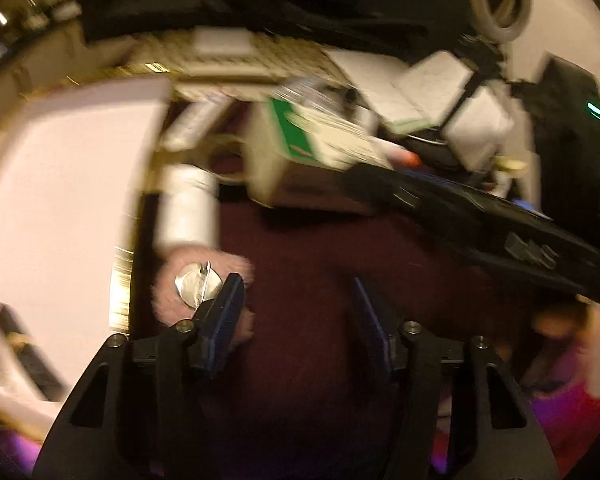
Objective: Organize objects
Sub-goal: 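Move the left tool to the pink fuzzy pad while the right tool approaches the green-white box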
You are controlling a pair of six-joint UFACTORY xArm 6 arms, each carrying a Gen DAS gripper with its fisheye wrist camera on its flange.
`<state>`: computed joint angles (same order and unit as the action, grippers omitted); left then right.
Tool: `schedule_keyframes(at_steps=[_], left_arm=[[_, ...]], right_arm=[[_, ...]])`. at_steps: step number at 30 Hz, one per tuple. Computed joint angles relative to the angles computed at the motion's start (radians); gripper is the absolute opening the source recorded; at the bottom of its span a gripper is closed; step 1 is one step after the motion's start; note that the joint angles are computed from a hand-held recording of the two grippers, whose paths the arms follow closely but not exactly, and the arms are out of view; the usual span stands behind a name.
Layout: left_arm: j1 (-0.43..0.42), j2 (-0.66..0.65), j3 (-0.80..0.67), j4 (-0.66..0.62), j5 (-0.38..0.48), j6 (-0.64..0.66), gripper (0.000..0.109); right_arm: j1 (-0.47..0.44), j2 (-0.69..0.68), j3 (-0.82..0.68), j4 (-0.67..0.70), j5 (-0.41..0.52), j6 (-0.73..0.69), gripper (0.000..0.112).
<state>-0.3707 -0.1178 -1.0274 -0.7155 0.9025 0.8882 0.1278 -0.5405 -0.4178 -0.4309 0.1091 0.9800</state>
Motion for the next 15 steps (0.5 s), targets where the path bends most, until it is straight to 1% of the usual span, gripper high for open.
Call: schedule_keyframes(at_steps=[1, 2, 4, 6, 7, 8, 10, 13, 15], left_arm=[[0.007, 0.009, -0.009, -0.017, 0.042, 0.011, 0.056], [0.01, 0.008, -0.005, -0.027, 0.056, 0.021, 0.056], [0.015, -0.021, 0.022, -0.057, 0.043, 0.052, 0.056], [0.038, -0.056, 0.037, -0.101, 0.051, 0.088, 0.056], [0.047, -0.078, 0.048, -0.111, 0.035, 0.1, 0.056], [0.043, -0.106, 0.069, -0.095, -0.021, 0.092, 0.056], [0.034, -0.118, 0.08, -0.048, -0.085, 0.057, 0.056], [0.028, -0.093, 0.071, 0.023, -0.12, -0.017, 0.056], [0.013, -0.072, 0.075, 0.095, -0.161, -0.092, 0.056]], right_arm=[[0.0, 0.021, -0.014, 0.018, -0.006, -0.006, 0.084], [0.001, 0.029, -0.023, 0.003, -0.002, 0.013, 0.084], [0.001, 0.051, -0.054, -0.042, 0.025, 0.061, 0.084], [0.004, 0.066, -0.087, -0.104, 0.064, 0.114, 0.084], [0.006, 0.069, -0.099, -0.144, 0.085, 0.145, 0.084], [0.009, 0.07, -0.115, -0.195, 0.109, 0.184, 0.084], [0.018, 0.073, -0.145, -0.278, 0.151, 0.244, 0.085], [0.039, 0.1, -0.196, -0.358, 0.199, 0.29, 0.087], [0.06, 0.137, -0.237, -0.387, 0.227, 0.299, 0.088]])
